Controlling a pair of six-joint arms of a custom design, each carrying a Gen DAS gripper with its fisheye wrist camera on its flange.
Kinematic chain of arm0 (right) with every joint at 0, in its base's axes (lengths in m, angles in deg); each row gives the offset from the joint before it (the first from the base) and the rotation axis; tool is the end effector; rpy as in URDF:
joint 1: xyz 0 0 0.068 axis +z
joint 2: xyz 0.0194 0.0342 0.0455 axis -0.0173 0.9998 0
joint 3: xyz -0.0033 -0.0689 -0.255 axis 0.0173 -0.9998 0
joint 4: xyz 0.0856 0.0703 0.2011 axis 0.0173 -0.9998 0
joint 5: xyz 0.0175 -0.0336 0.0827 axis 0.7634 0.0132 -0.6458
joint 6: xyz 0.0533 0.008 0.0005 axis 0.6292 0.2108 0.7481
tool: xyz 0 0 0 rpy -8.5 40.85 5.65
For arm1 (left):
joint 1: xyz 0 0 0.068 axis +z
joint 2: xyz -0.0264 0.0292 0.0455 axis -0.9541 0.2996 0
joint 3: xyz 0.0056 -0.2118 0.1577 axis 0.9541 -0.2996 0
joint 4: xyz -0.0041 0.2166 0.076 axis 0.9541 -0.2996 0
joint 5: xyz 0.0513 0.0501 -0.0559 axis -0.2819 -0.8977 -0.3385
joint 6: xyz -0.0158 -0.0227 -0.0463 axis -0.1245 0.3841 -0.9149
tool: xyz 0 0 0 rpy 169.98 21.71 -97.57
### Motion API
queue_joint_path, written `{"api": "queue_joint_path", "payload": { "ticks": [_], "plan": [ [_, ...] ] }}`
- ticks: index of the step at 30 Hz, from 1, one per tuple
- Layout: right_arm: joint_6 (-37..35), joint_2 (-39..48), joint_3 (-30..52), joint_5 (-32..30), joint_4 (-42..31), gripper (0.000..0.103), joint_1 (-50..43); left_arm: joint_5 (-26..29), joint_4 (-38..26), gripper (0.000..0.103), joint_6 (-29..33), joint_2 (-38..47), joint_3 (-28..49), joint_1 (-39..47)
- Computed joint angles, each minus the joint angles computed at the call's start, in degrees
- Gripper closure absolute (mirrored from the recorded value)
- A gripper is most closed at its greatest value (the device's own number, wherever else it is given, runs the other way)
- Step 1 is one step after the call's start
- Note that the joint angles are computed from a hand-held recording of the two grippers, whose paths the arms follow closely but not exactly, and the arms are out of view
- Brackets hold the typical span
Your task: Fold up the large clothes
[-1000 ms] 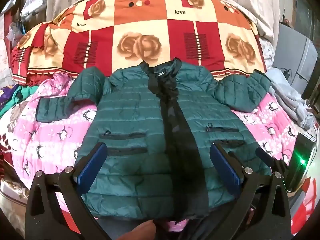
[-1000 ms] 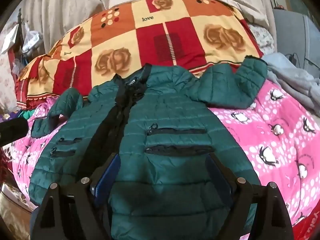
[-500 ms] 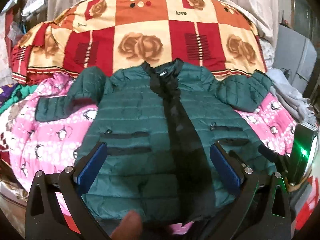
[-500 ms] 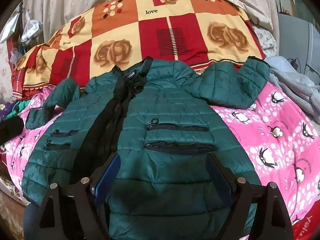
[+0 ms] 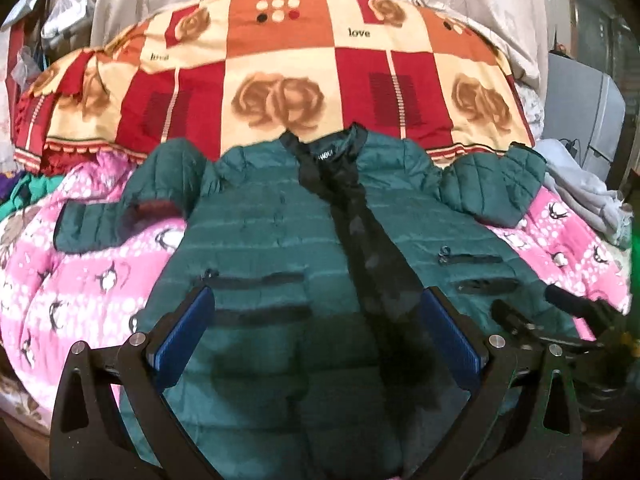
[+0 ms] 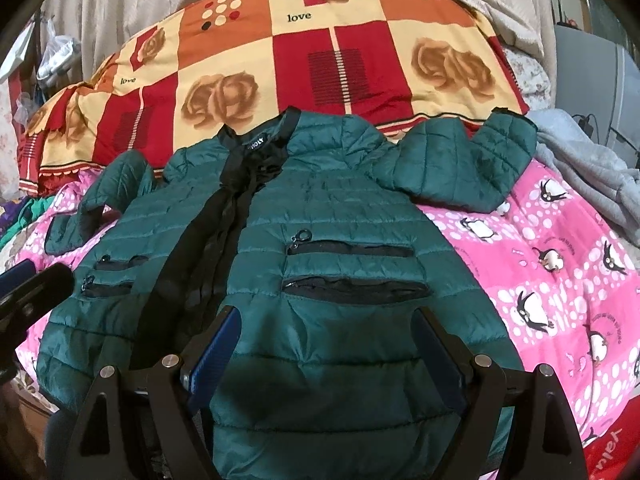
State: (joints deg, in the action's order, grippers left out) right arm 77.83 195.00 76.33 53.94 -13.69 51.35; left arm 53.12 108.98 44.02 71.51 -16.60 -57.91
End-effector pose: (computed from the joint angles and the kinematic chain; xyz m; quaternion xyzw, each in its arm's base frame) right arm 0.1645 0.1738 0.0865 0.2562 0.8947 -0.0863 0.3556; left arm 0.2522 0.0425 0.0738 0.2687 0.8486 -0.1525 0.4295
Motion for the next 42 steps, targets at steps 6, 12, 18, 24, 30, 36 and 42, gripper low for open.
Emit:
{"api": "queue_joint_path", "payload": {
  "ticks": [6, 12, 18, 24, 30, 36, 42],
  "plan": [
    [-0.1, 1.6, 1.1, 0.0, -2.0, 0.018, -0.2, -2.0, 5.2, 0.0, -1.8, 3.7, -0.9, 0.0],
    [-0.2, 2.5, 1.4, -0.3, -3.1, 0.018, -0.5, -3.7, 7.0, 0.0, -2.9, 4.2, -1.3, -0.4],
    [-1.0, 3.1, 2.4, -0.5, -3.7, 0.018, -0.8, -3.9, 7.2, 0.0, -1.3, 4.8, -1.4, -0.5],
    [-1.4, 3.6, 3.9, -0.4, -5.0, 0.018, -0.4, -4.2, 2.9, 0.0, -2.2, 5.3, 1.3, -0.3],
    [-2.2, 4.3, 5.0, -0.9, -5.5, 0.018, -0.7, -4.8, 1.0, 0.0, -2.9, 5.8, 2.7, -0.2],
    [-2.3, 3.2, 3.7, -1.0, -4.9, 0.018, -1.2, -6.0, 1.7, 0.0, -2.6, 5.8, 2.3, -0.9],
    [-1.9, 2.9, 3.1, -1.0, -4.3, 0.018, -1.1, -6.6, 2.1, 0.0, -2.8, 5.8, 2.2, -1.2]
  ]
}}
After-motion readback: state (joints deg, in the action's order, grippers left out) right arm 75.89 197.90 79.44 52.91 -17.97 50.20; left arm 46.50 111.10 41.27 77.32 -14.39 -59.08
